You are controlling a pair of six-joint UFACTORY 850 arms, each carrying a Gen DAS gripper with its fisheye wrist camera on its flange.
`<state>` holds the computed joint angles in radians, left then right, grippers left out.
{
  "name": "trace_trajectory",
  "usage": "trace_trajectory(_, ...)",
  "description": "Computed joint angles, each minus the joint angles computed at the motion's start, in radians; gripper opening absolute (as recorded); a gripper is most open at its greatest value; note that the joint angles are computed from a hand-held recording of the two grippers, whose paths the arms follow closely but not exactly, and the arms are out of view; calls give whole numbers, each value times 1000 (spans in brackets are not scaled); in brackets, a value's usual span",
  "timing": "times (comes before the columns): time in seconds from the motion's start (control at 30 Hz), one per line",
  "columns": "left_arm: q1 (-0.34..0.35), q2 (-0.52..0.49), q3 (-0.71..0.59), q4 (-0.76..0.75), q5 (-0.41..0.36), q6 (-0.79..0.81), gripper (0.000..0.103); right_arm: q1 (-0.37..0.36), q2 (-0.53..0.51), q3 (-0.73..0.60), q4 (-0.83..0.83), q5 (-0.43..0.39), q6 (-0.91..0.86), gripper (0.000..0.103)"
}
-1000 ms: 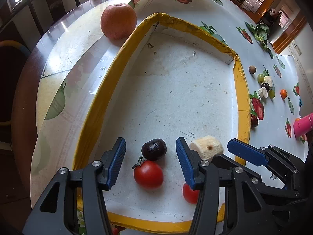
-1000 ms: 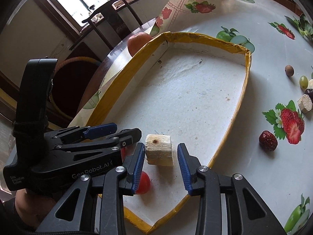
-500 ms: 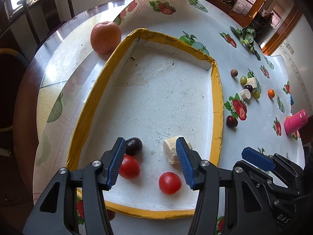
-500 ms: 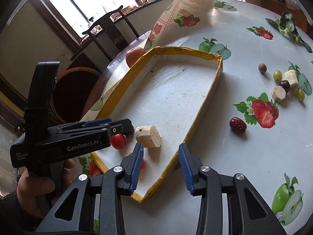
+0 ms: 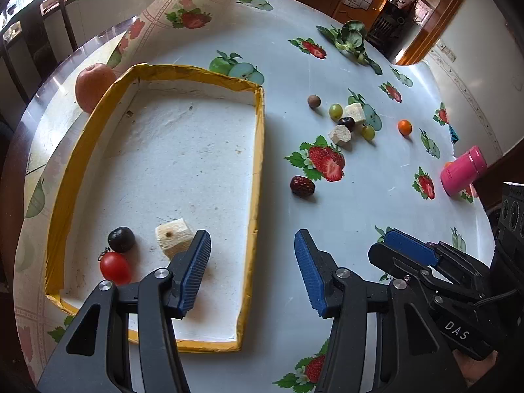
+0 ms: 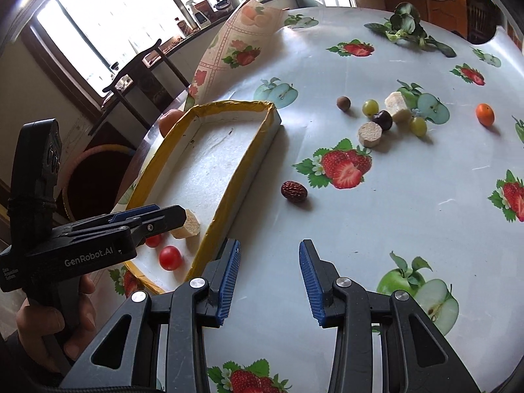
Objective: Organize fruits
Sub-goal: 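Open the left gripper to drop the plum while the right gripper drops the cube, then grasp the red date with the left gripper while the right gripper moves toward a green grape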
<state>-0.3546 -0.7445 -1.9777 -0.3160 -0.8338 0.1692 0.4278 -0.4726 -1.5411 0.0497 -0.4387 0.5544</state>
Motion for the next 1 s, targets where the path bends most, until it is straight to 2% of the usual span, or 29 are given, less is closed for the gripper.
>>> trace_trajectory(0.33, -49, -21, -34, -20, -30, 31, 52, -35, 85, 120, -99, 27, 126, 40)
trace_trajectory(0.6, -73, -100, -132, 10, -72, -7, 52, -87, 88, 134, -209, 32, 210, 40)
trace_trajectory(0.8, -88, -206, -285, 47, -131, -54, 52, -143, 38, 76, -223, 24, 195, 40)
trace_trajectory(1.0, -99, -370, -541, 85, -235, -99, 52, -189, -49, -26, -188, 11, 113, 39)
